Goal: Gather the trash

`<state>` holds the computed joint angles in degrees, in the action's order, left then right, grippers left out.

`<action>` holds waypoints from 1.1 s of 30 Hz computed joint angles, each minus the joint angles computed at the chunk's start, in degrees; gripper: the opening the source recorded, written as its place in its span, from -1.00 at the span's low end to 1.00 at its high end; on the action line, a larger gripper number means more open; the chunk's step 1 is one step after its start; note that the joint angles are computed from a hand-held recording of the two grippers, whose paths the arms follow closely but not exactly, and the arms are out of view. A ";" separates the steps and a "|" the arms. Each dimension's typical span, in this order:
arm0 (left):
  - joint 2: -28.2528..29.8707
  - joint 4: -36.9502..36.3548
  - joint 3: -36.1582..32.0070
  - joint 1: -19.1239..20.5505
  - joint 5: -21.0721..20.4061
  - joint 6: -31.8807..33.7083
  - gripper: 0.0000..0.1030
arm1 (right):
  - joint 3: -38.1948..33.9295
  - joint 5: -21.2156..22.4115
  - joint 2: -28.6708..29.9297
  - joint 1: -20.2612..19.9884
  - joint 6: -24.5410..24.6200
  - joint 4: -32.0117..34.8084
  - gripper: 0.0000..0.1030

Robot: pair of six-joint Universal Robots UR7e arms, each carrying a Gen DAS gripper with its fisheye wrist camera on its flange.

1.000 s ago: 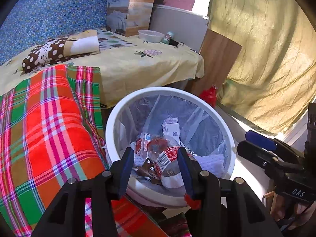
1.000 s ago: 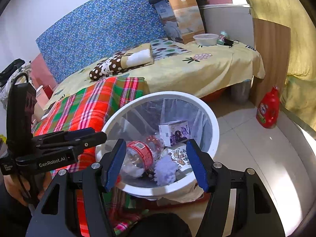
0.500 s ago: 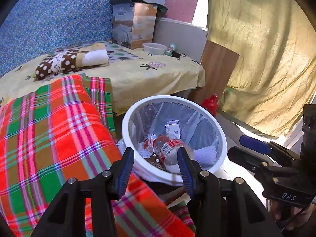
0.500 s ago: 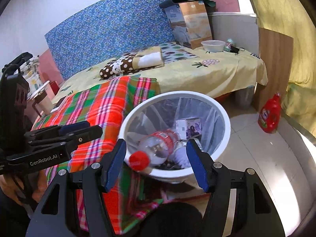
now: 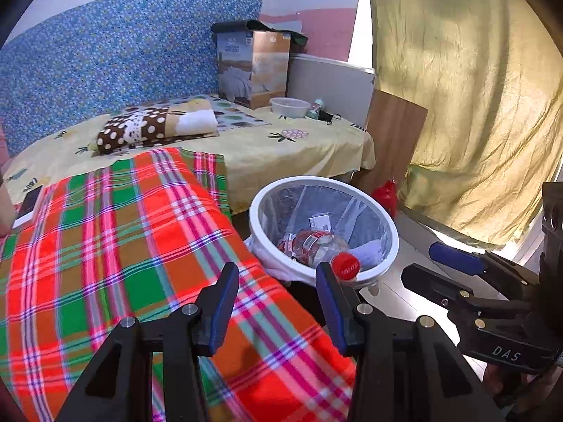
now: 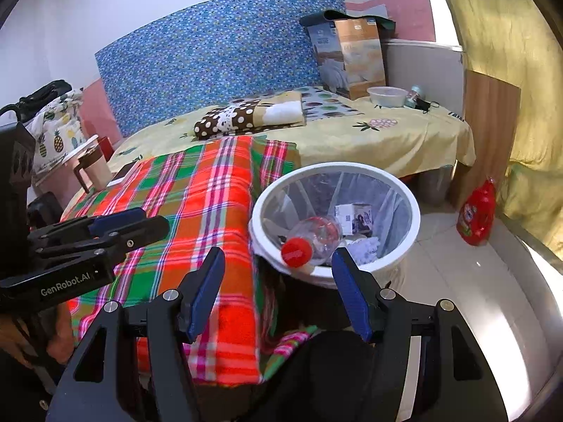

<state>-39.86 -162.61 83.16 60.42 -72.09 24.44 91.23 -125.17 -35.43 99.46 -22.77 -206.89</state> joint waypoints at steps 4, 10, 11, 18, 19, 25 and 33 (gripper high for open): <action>-2.27 -1.94 3.36 0.09 0.61 -0.04 -0.12 | 0.73 -0.96 0.48 0.72 0.17 -1.48 0.25; -4.88 -3.45 7.09 0.41 0.96 -0.20 -0.12 | 1.19 -2.01 1.18 1.47 0.38 -2.63 0.25; -5.21 -3.73 7.57 0.45 1.11 -0.23 -0.12 | 1.06 -2.18 1.29 1.51 0.26 -2.63 0.25; -6.37 -4.83 9.23 0.79 1.19 -0.60 -0.12 | 0.87 -3.01 2.24 2.15 -0.04 -3.30 0.25; -6.42 -4.95 9.33 0.80 1.38 -0.61 -0.12 | 0.96 -2.99 2.28 2.16 -0.01 -3.44 0.25; -6.40 -5.04 9.25 1.00 1.93 -0.59 -0.12 | 0.79 -3.28 2.73 2.35 0.18 -3.32 0.25; -6.36 -5.30 9.15 1.14 2.14 -0.25 -0.12 | 0.64 -3.44 2.86 2.47 0.19 -3.17 0.25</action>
